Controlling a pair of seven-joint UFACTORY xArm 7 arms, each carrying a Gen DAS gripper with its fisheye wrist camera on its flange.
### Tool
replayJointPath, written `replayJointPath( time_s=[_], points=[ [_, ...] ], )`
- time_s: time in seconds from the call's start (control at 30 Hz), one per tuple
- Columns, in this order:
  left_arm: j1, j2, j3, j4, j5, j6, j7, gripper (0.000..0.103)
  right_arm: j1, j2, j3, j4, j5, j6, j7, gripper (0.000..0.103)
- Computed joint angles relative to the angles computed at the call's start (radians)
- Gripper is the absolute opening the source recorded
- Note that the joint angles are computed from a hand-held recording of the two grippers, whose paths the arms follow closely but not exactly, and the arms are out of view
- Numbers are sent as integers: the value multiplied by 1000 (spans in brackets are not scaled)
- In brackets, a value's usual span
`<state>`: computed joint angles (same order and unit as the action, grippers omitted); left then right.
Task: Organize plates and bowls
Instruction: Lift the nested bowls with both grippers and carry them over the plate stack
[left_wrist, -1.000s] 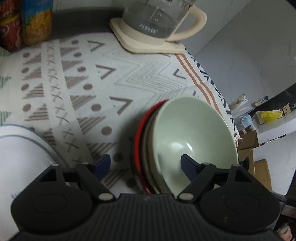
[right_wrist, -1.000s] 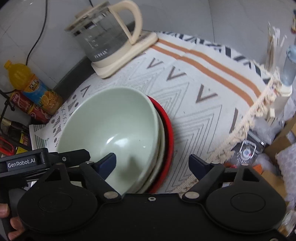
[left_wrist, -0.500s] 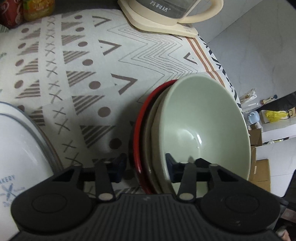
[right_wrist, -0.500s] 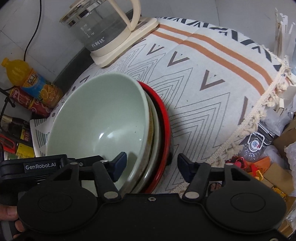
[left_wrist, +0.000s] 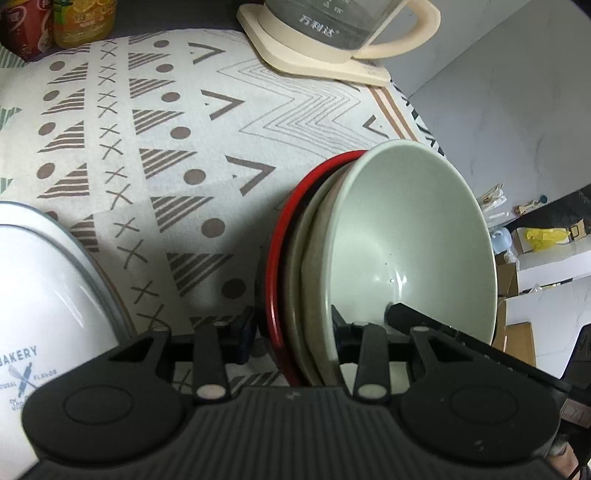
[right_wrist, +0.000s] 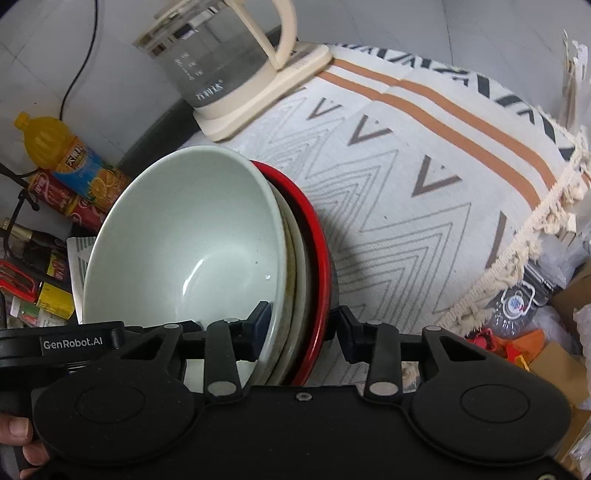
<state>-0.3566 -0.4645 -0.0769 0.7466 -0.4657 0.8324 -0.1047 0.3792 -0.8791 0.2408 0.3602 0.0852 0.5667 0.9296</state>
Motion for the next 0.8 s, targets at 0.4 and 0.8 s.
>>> replayJointPath(
  time_s=[0.4,0.8],
  points=[
    [2,-73,31,-19,-16,-27,38,37,-21,1,58,63,-36,33,68,37],
    [29,-178,72,-62,-21,8,49,37,-7,43,97,130,-77,43,102,37]
  ],
)
